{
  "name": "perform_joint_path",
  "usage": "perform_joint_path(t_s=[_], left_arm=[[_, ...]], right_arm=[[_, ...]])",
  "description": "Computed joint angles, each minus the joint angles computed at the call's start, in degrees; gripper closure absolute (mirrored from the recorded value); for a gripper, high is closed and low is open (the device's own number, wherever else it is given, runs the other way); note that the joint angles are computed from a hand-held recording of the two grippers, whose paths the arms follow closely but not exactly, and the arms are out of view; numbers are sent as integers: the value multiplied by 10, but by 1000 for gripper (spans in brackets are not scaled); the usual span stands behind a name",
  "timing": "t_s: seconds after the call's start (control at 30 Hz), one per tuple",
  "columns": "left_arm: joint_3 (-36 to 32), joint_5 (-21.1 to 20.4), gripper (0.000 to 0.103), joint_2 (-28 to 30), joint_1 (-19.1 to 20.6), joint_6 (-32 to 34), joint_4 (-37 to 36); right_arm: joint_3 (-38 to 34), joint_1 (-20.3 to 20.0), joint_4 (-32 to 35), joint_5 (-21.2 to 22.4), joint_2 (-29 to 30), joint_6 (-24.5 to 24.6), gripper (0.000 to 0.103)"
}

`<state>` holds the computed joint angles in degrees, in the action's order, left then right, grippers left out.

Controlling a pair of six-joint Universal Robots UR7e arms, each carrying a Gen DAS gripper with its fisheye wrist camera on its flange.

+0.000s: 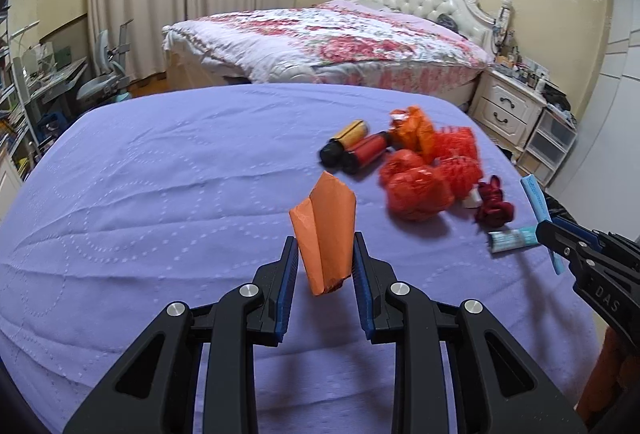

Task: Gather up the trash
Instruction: 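Carry both items over the bin and open both tools to drop them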

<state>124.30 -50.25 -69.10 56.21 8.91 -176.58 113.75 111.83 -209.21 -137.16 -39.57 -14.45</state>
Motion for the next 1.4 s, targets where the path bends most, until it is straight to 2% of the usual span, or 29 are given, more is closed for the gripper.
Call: perform_joint_path(t_s=[0.3, 0.57, 0.97, 1.4], left_arm=[[-7, -32, 75, 47, -49, 9, -3], [-47, -68, 75, 122, -84, 17, -2], [-147, -89, 75, 253, -107, 54, -2], [-207, -72, 74, 323, -117, 77, 23]], right_arm=[[42, -35, -70, -44, -53, -21, 82], [72, -82, -107, -53, -92, -27, 81], [79, -144, -112, -31, -125, -16, 81], [86, -186, -104, -11, -142, 3, 81]])
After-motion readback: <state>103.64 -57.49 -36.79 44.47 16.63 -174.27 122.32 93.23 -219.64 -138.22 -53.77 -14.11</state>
